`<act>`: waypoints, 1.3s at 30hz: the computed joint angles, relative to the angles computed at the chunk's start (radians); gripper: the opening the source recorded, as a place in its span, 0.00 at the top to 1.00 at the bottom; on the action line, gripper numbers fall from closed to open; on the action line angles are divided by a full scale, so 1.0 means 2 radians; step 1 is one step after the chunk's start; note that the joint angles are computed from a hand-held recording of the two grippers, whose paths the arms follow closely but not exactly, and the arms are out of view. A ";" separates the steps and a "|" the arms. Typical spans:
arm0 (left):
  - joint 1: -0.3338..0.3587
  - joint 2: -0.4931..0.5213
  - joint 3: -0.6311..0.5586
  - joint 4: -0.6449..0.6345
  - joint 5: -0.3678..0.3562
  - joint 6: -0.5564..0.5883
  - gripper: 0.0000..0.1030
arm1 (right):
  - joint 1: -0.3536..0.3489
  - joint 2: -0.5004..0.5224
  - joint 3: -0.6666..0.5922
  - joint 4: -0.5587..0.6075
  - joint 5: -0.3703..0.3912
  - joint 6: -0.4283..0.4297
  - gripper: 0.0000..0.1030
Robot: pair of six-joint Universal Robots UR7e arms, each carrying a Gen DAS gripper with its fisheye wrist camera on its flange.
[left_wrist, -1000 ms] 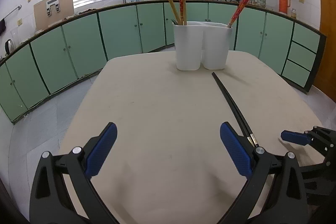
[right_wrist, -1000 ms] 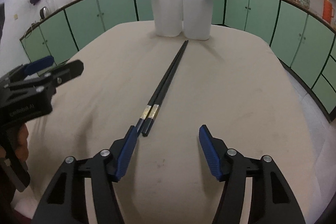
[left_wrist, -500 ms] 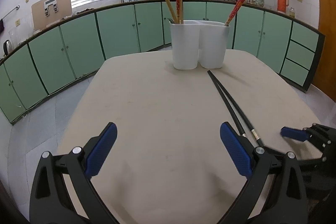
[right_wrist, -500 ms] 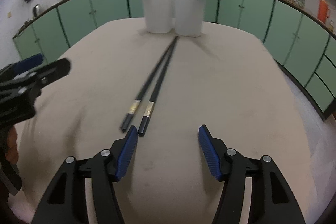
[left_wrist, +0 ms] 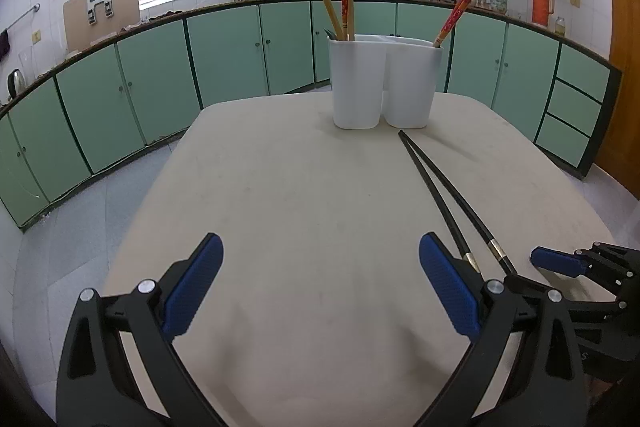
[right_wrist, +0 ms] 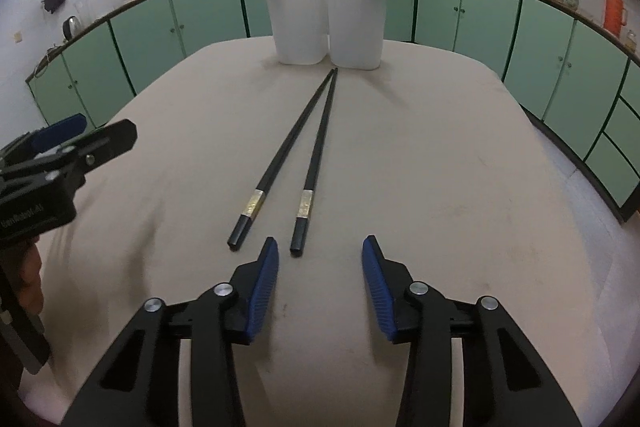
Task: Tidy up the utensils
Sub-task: 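Move both open tools back over the two black chopsticks, then grasp a black chopstick with the right tool while the left tool grasps the other black chopstick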
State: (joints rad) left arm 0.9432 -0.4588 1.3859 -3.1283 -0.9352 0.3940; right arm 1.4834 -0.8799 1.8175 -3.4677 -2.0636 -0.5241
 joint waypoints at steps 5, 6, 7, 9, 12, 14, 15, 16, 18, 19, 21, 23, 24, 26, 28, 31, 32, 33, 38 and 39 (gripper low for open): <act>-0.001 0.001 0.002 0.002 -0.002 -0.001 0.07 | 0.002 0.006 -0.007 -0.002 -0.002 -0.008 0.65; -0.001 0.001 0.001 0.002 -0.002 -0.001 0.07 | 0.003 0.008 -0.008 -0.003 -0.004 -0.009 0.68; -0.001 0.001 0.001 0.002 -0.002 -0.001 0.07 | 0.002 0.007 -0.007 -0.003 -0.003 -0.008 0.71; -0.001 0.000 0.002 0.003 -0.004 -0.002 0.07 | 0.001 0.005 -0.007 0.000 0.000 -0.006 0.82; -0.003 0.001 0.001 0.005 -0.006 -0.002 0.07 | -0.001 0.000 -0.005 0.009 0.005 -0.006 0.93; -0.003 0.001 0.001 0.008 -0.010 -0.004 0.07 | -0.003 -0.005 -0.002 0.010 0.006 -0.001 0.93; -0.004 0.001 0.001 0.010 -0.013 -0.005 0.07 | -0.004 -0.007 0.000 0.008 0.004 0.001 0.94; -0.005 0.001 0.001 0.013 -0.016 -0.006 0.07 | -0.006 -0.009 0.003 0.005 0.003 0.003 0.94; -0.006 0.002 0.000 0.021 -0.023 -0.008 0.07 | -0.010 -0.017 0.008 0.005 0.001 0.012 0.94; -0.007 0.003 -0.001 0.025 -0.025 -0.009 0.07 | -0.012 -0.020 0.010 0.003 0.000 0.016 0.94; -0.009 0.006 -0.003 0.031 -0.029 -0.012 0.07 | -0.017 -0.028 0.016 -0.001 0.000 0.024 0.94; -0.010 0.009 -0.005 0.046 -0.039 -0.019 0.08 | -0.022 -0.034 0.020 -0.001 -0.002 0.030 0.94; -0.011 0.010 -0.006 0.051 -0.042 -0.022 0.08 | -0.025 -0.038 0.023 -0.002 -0.001 0.035 0.94; -0.012 0.013 -0.006 0.062 -0.049 -0.027 0.08 | -0.029 -0.044 0.028 -0.001 0.002 0.043 0.94; -0.014 0.017 -0.006 0.072 -0.051 -0.030 0.11 | -0.032 -0.049 0.031 -0.002 0.004 0.046 0.94; -0.016 0.024 -0.013 0.103 -0.053 -0.041 0.30 | -0.034 -0.053 0.033 -0.005 0.010 0.045 0.94; -0.016 0.025 -0.016 0.113 -0.055 -0.047 0.30 | -0.035 -0.054 0.034 -0.006 0.011 0.046 0.94; -0.016 0.026 -0.018 0.120 -0.056 -0.052 0.30 | -0.035 -0.054 0.034 -0.006 0.013 0.047 0.94; -0.014 0.033 -0.028 0.146 -0.056 -0.070 0.42 | -0.037 -0.057 0.035 -0.004 0.019 0.050 0.94; -0.013 0.035 -0.032 0.154 -0.057 -0.077 0.44 | -0.037 -0.057 0.035 -0.004 0.021 0.049 0.94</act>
State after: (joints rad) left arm 0.9164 -0.3884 1.3216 -2.8204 -1.0498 0.2405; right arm 1.4095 -0.9939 1.8882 -3.4755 -2.0219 -0.4251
